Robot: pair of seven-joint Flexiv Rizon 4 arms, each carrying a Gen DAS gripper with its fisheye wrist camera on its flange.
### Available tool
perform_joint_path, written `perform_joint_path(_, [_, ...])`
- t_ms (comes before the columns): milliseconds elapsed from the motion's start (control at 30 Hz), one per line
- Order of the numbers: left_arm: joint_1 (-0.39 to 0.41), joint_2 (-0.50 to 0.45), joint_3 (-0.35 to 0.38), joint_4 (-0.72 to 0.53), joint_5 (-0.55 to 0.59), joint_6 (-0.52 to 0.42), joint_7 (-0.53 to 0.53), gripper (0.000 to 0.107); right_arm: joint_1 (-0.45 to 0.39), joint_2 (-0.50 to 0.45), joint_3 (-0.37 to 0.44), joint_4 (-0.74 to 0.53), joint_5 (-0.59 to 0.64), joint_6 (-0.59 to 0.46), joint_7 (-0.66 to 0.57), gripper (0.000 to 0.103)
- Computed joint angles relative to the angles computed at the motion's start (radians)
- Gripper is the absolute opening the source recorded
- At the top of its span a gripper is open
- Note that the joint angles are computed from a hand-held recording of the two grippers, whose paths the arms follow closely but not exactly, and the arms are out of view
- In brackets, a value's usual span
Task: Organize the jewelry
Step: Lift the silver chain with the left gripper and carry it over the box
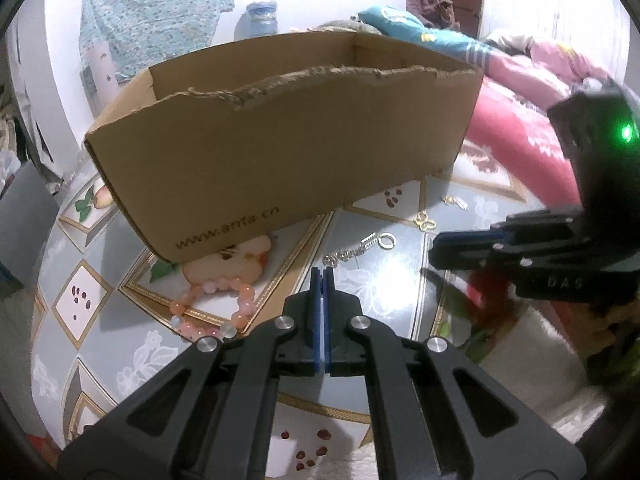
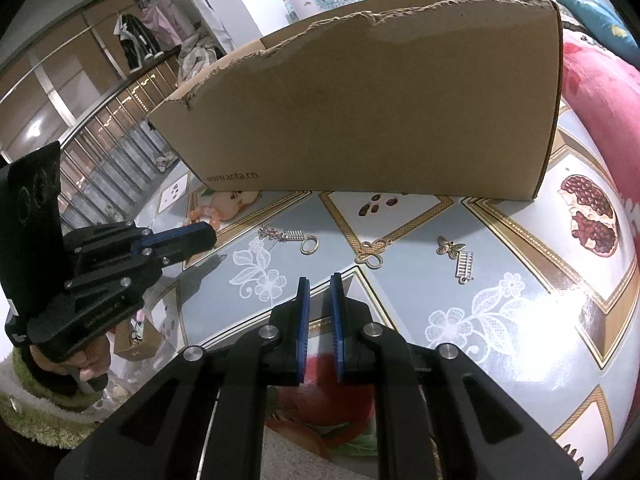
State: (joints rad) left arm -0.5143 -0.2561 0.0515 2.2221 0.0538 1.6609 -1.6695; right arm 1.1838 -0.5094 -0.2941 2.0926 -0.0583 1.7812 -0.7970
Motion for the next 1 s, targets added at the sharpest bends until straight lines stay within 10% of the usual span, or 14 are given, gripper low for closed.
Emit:
perform_joint_path(433, [0.071, -0.013, -0.069, 0.032, -0.055, 0.04, 0.017, 0.0, 0.061, -0.03, -0.085, -0.083, -0.124, -0.063, -0.083, 0.011])
perform_joint_path(1000, [0.322, -0.001, -0.327, 0.124, -0.117, 0.14, 0.076, 0.0, -0.359, -0.089, 0.367, -0.313, -0.403, -0.403, -0.263, 0.018])
